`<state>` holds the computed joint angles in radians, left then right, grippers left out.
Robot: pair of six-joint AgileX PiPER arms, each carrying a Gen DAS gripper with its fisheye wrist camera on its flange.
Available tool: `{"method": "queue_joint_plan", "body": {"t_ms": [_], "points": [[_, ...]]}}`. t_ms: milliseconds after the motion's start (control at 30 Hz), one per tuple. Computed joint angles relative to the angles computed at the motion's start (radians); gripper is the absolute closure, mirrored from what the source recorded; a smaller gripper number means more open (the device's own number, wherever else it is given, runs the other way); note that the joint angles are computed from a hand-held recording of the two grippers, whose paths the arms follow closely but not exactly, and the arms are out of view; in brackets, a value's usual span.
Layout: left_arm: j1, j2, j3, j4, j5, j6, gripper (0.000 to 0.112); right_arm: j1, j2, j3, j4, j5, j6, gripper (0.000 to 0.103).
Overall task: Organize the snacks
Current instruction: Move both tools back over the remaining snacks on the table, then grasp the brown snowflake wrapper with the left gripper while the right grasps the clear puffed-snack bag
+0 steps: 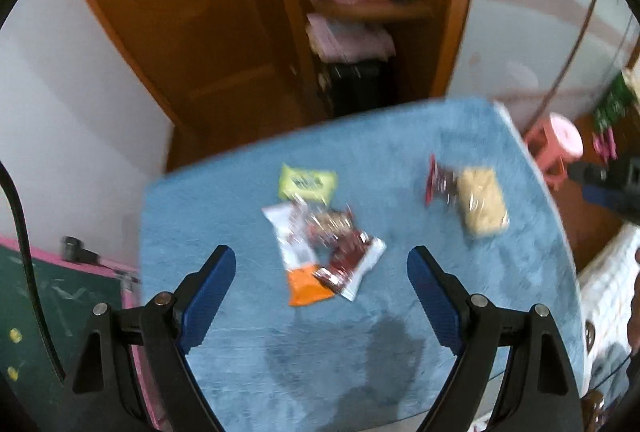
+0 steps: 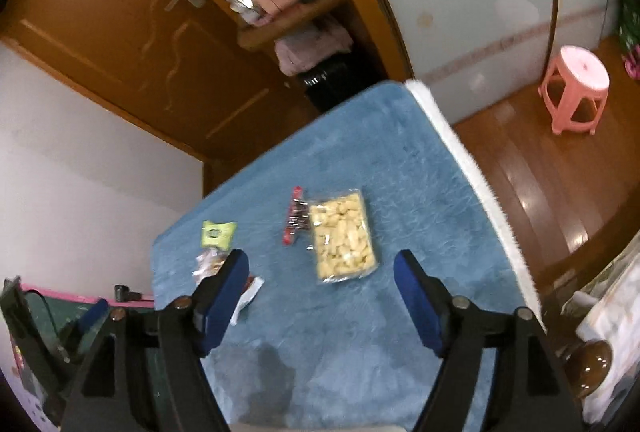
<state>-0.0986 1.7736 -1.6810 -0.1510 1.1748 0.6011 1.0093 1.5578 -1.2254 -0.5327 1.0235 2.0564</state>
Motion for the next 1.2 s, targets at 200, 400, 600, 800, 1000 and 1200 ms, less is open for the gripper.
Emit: {"method": "queue_joint_plan", "body": {"t_ms": [200, 400, 600, 800, 1000, 1200], "points": [[-0.034, 0.161, 0.055, 0.042, -0.082, -0.006, 0.025, -0.126, 0.169, -0.010, 0.113, -0.123, -0.203, 0.027], [-0.052, 0.241, 0.078, 0.071, -0.122, -0.005, 0.025, -0.159, 0.330, -0.111, 0.174, -0.093, -0.358, 0.027], [-0.072, 0.291, 0.069, 0.088, -0.144, -0.013, 0.031, -0.182, 0.401, -0.168, 0.219, -0.095, -0.438, 0.027], [-0.121, 0.295, 0.131, 0.165, -0.250, -0.049, 0.035, -0.174, 0.444, -0.212, 0.223, -0.062, -0.464, 0.035], [-0.193, 0.242, 0.252, 0.285, -0.357, -0.102, 0.052, -0.152, 0.412, -0.182, 0.255, -0.088, -0.469, 0.043], [-0.233, 0.238, 0.275, 0.290, -0.352, -0.138, 0.065, -0.101, 0.400, -0.168, 0.272, -0.078, -0.456, 0.044]]}}
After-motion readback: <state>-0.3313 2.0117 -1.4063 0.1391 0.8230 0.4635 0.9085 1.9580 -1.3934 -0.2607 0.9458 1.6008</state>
